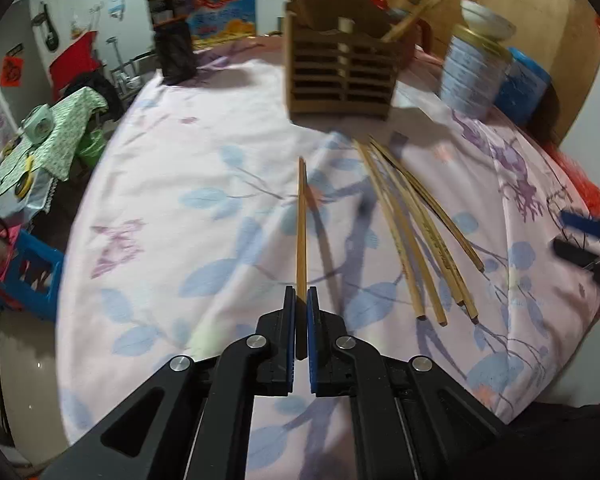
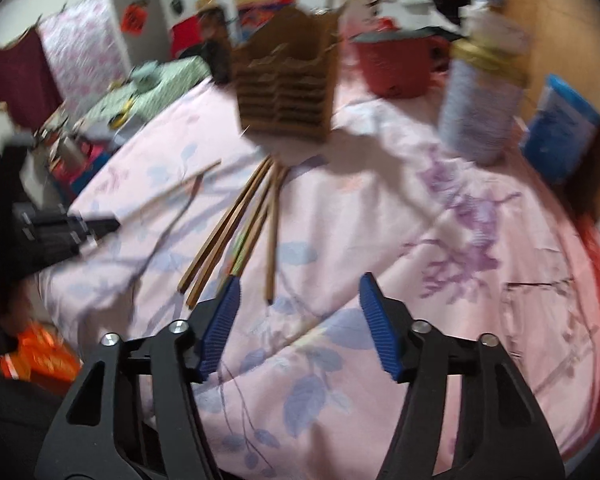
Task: Organize utensils
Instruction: 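Grasp a chopstick with the left tool while the right tool grasps another, then lower the right tool's chopstick into the holder while the left tool carries its chopstick there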
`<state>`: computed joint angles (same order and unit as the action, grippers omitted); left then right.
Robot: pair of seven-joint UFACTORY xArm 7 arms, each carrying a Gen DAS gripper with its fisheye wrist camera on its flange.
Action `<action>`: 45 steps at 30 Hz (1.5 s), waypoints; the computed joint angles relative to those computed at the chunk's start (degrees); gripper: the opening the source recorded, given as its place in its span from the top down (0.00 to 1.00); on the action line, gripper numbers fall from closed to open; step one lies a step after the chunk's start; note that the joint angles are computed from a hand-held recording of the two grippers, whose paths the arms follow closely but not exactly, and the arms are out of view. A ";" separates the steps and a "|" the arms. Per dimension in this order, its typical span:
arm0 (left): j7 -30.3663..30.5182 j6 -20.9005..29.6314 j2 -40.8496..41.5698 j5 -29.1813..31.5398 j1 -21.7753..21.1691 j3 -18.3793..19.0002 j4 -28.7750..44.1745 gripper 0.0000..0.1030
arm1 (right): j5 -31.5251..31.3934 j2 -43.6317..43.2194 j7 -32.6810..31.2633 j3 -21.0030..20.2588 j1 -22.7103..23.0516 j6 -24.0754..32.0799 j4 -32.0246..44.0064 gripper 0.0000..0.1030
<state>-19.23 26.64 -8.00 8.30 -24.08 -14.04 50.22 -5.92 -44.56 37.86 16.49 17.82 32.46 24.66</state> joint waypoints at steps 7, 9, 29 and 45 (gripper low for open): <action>-1.57 4.29 -4.51 -1.55 1.18 0.50 -1.16 0.94 | 3.52 8.68 -1.94 -3.05 2.11 -10.02 -1.31 0.64; -2.05 5.27 -5.15 -1.36 1.49 0.28 -1.26 0.94 | 4.22 10.63 -2.32 -3.38 2.53 -12.30 -1.46 0.67; -1.29 8.65 -4.65 0.81 1.20 -0.71 2.21 0.94 | -0.60 5.03 6.08 0.57 -2.67 -12.02 -2.51 0.94; 8.76 6.06 -1.71 -2.59 -0.49 0.23 10.36 0.94 | -4.46 -9.52 10.35 2.77 -7.79 -2.33 1.17 0.94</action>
<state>-10.47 32.70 -9.71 5.72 -24.57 -13.81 60.57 -10.38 -54.08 48.20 19.25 10.04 30.13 25.83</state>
